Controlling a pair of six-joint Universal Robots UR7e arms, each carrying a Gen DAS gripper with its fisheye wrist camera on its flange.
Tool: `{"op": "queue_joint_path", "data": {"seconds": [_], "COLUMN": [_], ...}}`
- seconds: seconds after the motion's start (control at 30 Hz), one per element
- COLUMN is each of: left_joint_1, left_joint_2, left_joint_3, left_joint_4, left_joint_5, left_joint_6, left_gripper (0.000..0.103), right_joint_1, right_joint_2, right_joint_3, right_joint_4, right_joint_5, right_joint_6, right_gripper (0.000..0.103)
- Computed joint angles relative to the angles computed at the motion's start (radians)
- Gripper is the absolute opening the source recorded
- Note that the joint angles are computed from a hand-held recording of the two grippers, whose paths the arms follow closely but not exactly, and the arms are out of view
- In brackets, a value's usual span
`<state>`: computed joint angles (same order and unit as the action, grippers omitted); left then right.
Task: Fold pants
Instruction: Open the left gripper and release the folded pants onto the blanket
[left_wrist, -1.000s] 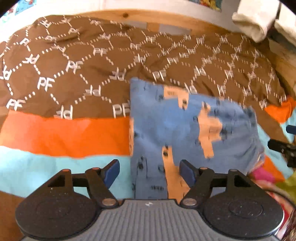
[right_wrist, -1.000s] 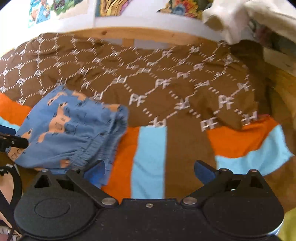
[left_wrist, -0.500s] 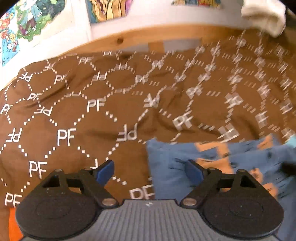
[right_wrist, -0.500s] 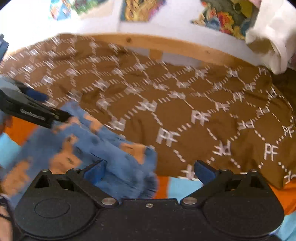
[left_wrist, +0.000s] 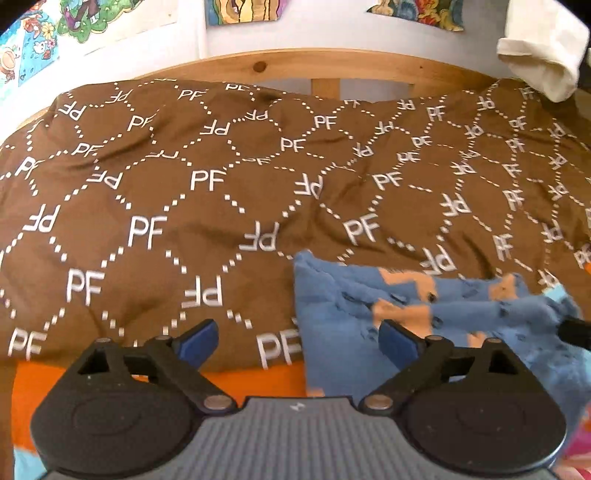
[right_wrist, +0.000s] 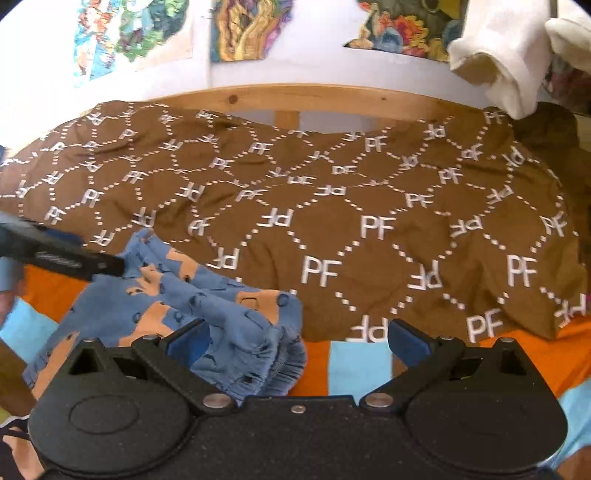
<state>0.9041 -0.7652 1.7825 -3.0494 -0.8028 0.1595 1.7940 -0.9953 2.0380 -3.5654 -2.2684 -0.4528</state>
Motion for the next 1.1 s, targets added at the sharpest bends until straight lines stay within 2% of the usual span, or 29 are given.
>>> {"op": "queue_joint_path", "data": {"seconds": [0.03, 0.13, 0.3, 0.4, 0.5, 0.67, 0.73, 1.1], "left_joint_1": [-0.009, -0.034, -0.060, -0.061, -0.057, -0.050, -0.052, -0.055], "left_joint_2": [-0.016, -0.064, -0.140, -0.185, -0.208, -0.208, -0.205, -0.198], "left_joint_3": [0.020, 0.086, 0.167, 0.201, 0.229, 0.259, 0.258, 0.259], "left_joint_4": [0.018, 0.053, 0.164, 0.246, 0.293, 0.263, 0.267, 0.256], "left_joint_5": [0.002, 0.006, 0.025, -0.003, -0.016, -0.020, -0.017, -0.013], "left_joint_6": [-0.021, -0.078, -0.232, -0.332, -0.383, -0.386, -0.389, -0.396], "left_gripper": [0.097, 0.099, 0.102, 0.103, 0.103, 0.103, 0.103, 0.103], "right_joint_1": [0.008, 0.026, 0.066, 0.079, 0.083, 0.067, 0.066, 0.079], "right_joint_2": [0.004, -0.011, -0.019, -0.032, -0.032, -0.033, -0.034, -0.047], "right_joint_3": [-0.003, 0.031, 0.079, 0.105, 0.117, 0.119, 0.129, 0.133], "right_joint_4": [0.000, -0.019, -0.004, 0.027, 0.053, 0.159, 0.162, 0.112], "right_joint_5": [-0.026, -0.022, -0.079, -0.099, -0.117, -0.148, -0.148, -0.131], "right_joint_6": [0.020, 0.074, 0.090, 0.115, 0.148, 0.238, 0.286, 0.261], "right_gripper": [0.102, 0.102, 0.102, 0.102, 0.102, 0.102, 0.102, 0.102]}}
